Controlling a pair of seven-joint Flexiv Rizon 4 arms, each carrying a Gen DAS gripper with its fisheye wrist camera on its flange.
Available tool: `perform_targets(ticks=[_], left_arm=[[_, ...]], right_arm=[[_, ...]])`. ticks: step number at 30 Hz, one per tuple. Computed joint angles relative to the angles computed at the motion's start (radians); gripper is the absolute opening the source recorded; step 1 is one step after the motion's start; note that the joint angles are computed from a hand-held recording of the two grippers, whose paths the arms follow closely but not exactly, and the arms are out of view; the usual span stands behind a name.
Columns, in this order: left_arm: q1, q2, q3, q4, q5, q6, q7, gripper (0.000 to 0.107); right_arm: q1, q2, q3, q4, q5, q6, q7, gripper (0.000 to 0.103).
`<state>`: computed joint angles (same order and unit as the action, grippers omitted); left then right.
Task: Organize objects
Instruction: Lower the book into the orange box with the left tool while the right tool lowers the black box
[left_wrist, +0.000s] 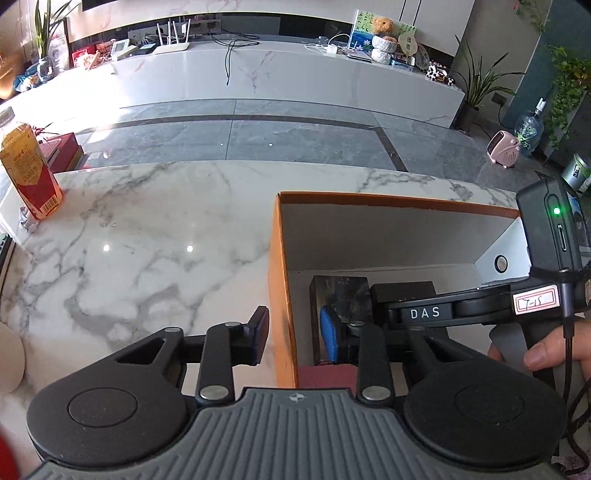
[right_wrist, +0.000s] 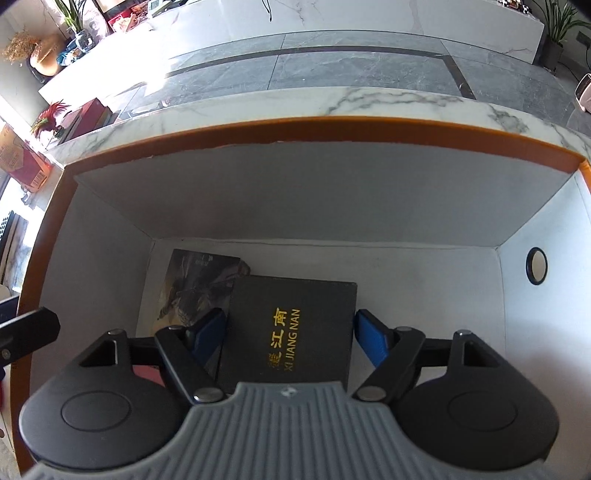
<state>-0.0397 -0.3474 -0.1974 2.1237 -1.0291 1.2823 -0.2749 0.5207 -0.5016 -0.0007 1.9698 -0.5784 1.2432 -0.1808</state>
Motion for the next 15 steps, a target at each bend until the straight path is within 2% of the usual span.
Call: perform_targets(ticks=[4, 8, 12, 15], left_arm=[[0.004, 0.000, -0.003, 0.002, -0.016, -0.017, 0.019, 0.024], [-0.001, 0.000, 0.000, 0.003, -0.030, -0.017, 0.029, 0.022], [-0.005, -0.002, 0.004, 0.001, -0.033, -0.018, 0.029, 0.022], [-0.007, 0.001, 0.004, 0.004, -0.041, -0.018, 0.030, 0.022]], right_arm=[[-0.009, -0.017, 0.016, -0.025, 0.019, 0.003, -0.027, 0.077], [-0.023, -0.038, 0.036, -0.041, 0.064, 0.057, -0.065, 0.077], [0.004, -0.035, 0.007, -0.038, 0.058, 0.053, -0.074, 0.077], [-0.002, -0.024, 0.018, -0.032, 0.082, 0.040, -0.081, 0.077]])
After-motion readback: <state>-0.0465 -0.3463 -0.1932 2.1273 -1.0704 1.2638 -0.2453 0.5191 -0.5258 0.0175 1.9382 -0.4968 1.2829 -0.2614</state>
